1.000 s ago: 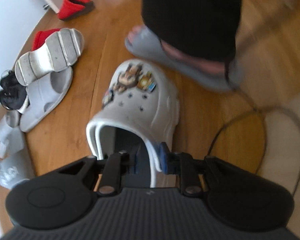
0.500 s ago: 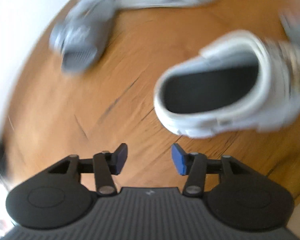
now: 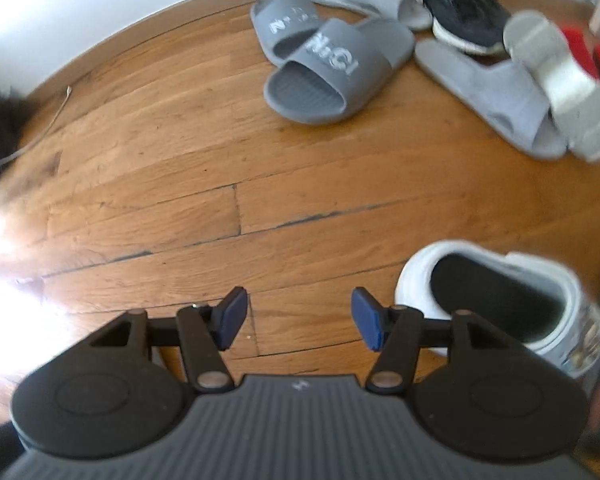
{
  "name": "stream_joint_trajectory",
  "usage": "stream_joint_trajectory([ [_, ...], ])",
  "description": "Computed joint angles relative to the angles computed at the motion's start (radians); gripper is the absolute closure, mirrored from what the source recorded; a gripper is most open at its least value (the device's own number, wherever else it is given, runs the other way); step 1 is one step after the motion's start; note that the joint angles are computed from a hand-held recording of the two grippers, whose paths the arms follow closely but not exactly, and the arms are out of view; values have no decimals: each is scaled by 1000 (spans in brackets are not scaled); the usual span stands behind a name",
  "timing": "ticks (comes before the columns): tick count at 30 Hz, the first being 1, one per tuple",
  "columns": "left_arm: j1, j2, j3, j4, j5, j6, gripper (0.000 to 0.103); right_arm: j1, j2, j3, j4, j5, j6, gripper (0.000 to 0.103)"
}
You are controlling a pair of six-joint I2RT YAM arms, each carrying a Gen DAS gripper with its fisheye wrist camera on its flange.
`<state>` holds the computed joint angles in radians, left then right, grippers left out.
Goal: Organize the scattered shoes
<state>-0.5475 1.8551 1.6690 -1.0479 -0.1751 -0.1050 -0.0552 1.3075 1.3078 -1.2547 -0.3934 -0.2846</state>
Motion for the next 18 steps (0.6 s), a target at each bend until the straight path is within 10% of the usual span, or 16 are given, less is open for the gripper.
stream_joint_trajectory([
  [7,30,-52,-56,50,22,-12,46,209,111,-165,159,272,-55,1],
  [18,52,-43,-69,33,21,-37,32,163,263,-129,225,319,51,2],
])
